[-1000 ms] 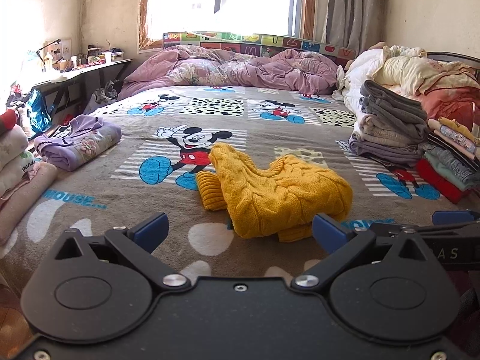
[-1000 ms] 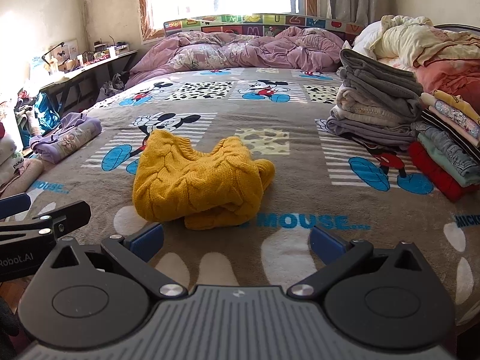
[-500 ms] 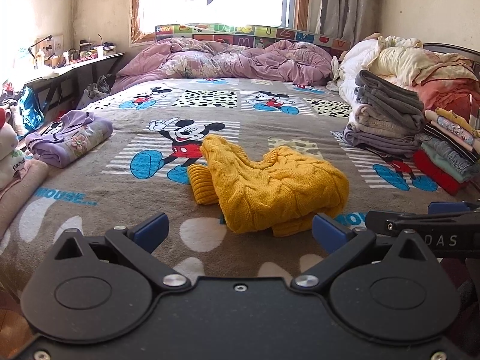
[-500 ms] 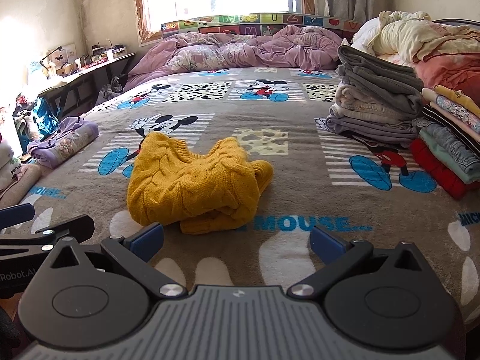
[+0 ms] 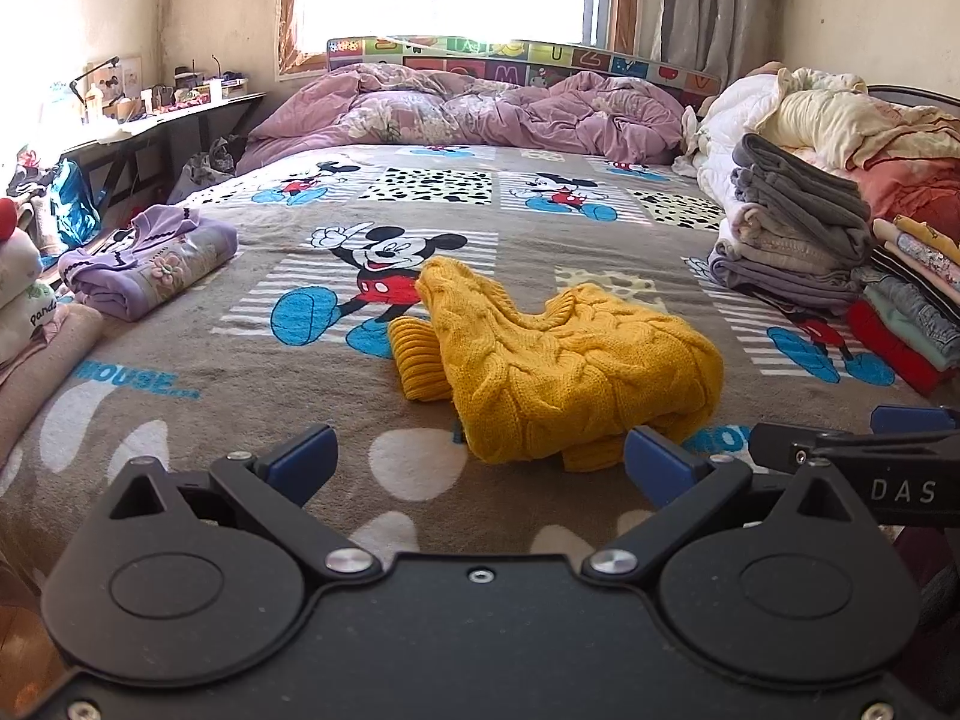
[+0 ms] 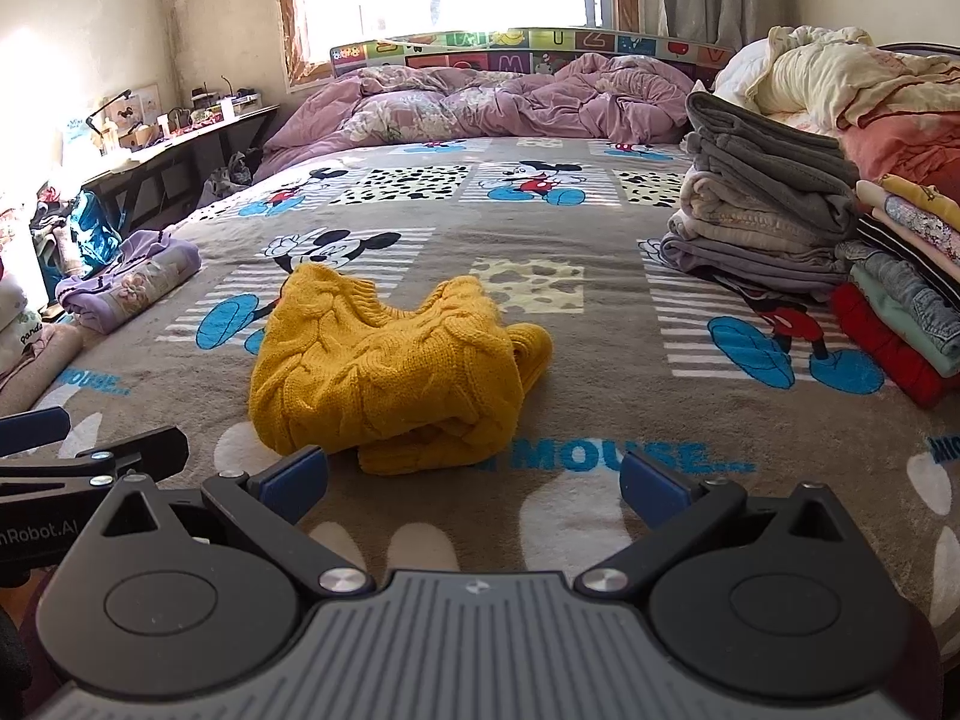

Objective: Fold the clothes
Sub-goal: 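Move both grippers toward the crumpled yellow sweater on the bed, then grasp the sweater with the left gripper while the right gripper grasps another part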

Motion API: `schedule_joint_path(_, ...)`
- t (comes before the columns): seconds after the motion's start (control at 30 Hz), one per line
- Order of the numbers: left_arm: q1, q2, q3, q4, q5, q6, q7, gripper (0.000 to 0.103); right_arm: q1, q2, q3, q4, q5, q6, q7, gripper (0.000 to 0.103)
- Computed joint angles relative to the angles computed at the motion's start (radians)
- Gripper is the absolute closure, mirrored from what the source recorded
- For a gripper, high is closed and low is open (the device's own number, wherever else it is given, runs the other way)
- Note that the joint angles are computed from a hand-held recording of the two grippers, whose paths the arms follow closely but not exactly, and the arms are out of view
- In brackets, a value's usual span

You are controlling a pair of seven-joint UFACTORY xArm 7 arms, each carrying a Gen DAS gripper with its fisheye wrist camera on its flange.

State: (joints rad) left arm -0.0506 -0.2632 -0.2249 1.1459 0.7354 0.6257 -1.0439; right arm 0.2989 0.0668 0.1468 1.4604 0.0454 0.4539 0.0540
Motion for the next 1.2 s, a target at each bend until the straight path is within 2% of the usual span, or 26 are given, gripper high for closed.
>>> schedule_joint_path(0.2,-0.003,0.009,0.010,0.005,-0.010,-0.019,0.003,0.000,-0.005,0.009,0.000,0.007,0.021,-0.005,-0.018,0.000)
schedule_joint_path(0.3,0.007,0.035,-0.004,0.035,0.025,0.012,-0.010,0.000,-0.018,0.034,0.009,0.035,0.106,-0.020,-0.086,0.000)
schedule_joint_path(0.4,-0.002,0.056,0.009,0.044,0.060,-0.010,0.011,0.001,-0.025,0.065,0.016,0.070,0.165,-0.030,-0.131,0.000)
schedule_joint_path(0.53,-0.006,0.079,0.050,0.053,0.017,-0.056,0.018,0.001,-0.037,0.160,0.032,0.173,0.215,-0.074,-0.185,0.000)
schedule_joint_path(0.6,-0.003,0.099,0.086,0.056,-0.048,-0.118,0.043,0.001,-0.055,0.226,0.060,0.231,0.275,-0.141,-0.226,0.000)
schedule_joint_path(0.63,0.002,0.110,0.094,0.061,-0.062,-0.140,0.042,0.001,-0.092,0.280,0.111,0.285,0.337,-0.156,-0.286,0.000)
schedule_joint_path(0.7,0.019,0.148,0.110,0.080,-0.069,-0.190,0.030,0.001,-0.110,0.369,0.141,0.391,0.383,-0.115,-0.318,0.000)
schedule_joint_path(0.77,0.020,0.201,0.120,0.134,-0.072,-0.171,0.036,0.001,-0.147,0.444,0.197,0.454,0.460,-0.116,-0.369,0.000)
schedule_joint_path(0.8,0.015,0.232,0.130,0.168,-0.093,-0.150,0.058,0.001,-0.165,0.472,0.224,0.469,0.529,-0.130,-0.416,0.000)
schedule_joint_path(0.83,0.008,0.261,0.142,0.199,-0.131,-0.140,0.098,0.001,-0.199,0.496,0.262,0.484,0.555,-0.102,-0.423,0.000)
schedule_joint_path(0.97,-0.004,0.359,0.192,0.285,-0.235,-0.188,0.177,0.002,-0.228,0.525,0.263,0.511,0.630,-0.040,-0.478,0.000)
schedule_joint_path(1.07,-0.009,0.467,0.211,0.403,-0.347,-0.160,0.272,0.010,-0.235,0.530,0.253,0.507,0.668,-0.034,-0.510,0.000)
schedule_joint_path(1.2,0.007,0.620,0.206,0.593,-0.524,-0.095,0.414,0.025,-0.243,0.572,0.247,0.563,0.726,0.041,-0.468,0.000)
